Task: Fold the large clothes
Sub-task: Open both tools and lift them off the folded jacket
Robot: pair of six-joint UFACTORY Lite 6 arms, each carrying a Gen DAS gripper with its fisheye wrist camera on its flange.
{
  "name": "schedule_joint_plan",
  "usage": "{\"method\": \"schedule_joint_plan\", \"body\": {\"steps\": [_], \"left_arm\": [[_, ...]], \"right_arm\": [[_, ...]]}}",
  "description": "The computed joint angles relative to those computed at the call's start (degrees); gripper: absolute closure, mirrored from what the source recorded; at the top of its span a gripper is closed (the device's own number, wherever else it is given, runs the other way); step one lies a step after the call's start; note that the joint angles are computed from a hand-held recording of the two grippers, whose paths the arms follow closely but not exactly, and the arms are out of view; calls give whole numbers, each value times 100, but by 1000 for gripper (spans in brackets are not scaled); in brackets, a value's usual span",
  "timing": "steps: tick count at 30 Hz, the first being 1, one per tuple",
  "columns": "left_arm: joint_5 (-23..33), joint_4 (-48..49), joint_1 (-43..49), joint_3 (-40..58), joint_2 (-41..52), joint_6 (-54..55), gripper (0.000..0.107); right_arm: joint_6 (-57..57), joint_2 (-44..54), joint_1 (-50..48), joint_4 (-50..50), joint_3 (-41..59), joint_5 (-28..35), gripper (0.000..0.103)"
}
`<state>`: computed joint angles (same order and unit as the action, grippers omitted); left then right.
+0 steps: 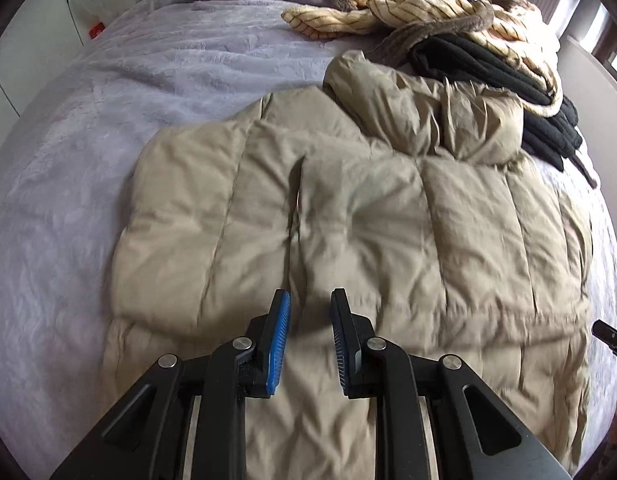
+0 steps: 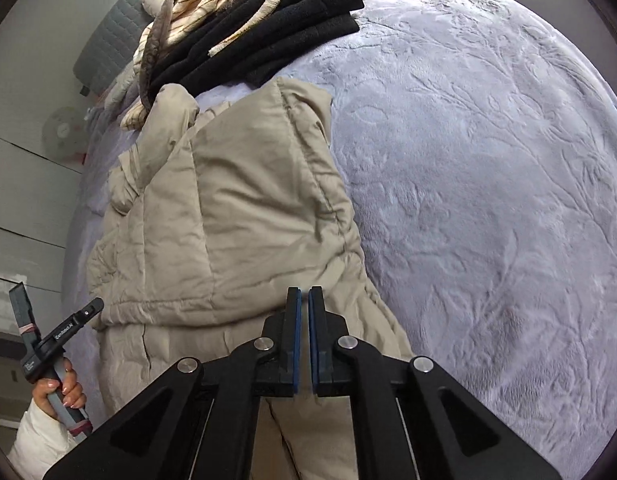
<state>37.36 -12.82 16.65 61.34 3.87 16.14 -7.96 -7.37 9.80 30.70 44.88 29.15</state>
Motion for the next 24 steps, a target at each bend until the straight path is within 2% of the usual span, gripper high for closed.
{"method": "schedule_joint_plan", "body": {"steps": [1,3,5,6,7,8,11,13,17,18,22,24], "left_arm": [[75,53,12,-189,-213,-39,84],[207,165,-33,-576,-686,-213,84],[322,304,-96,-914,-1102,-410,84],[367,388,-136,-1043,-1253,-531,59],[414,495,-183,-1185,-1457,-709,11],[421,645,-263,-1342,-1726,-951,4],[594,747,-356,-1791,-2461,-1051,5],[734,757,-386,-1970,-2717,-1133,5],[1015,937,-435,-2188,-3133,-1263,5],[1069,930,-400,-2223,-3223,-1212,5],[1354,753,-99,-2421,-3567,-787,5],[1606,667,200,-2544,-3833,-430,5]], "right_arm": [[183,-135,70,-128,-126,33,84],[536,-499,213,-368,-390,109,54],[774,-692,372,-556,-503,167,48],[862,-744,442,-631,-538,214,44],[899,-855,479,-648,-615,272,41],[885,-930,513,-608,-665,312,34],[985,-1201,633,-669,-827,383,22],[1161,-1376,702,-779,-925,439,21],[1848,-1992,1000,-1211,-1244,347,13],[2254,-2183,1203,-1534,-1329,311,0],[3756,-2850,1993,-2488,-1656,324,0],[4264,-3118,2316,-2553,-1806,421,0]]}}
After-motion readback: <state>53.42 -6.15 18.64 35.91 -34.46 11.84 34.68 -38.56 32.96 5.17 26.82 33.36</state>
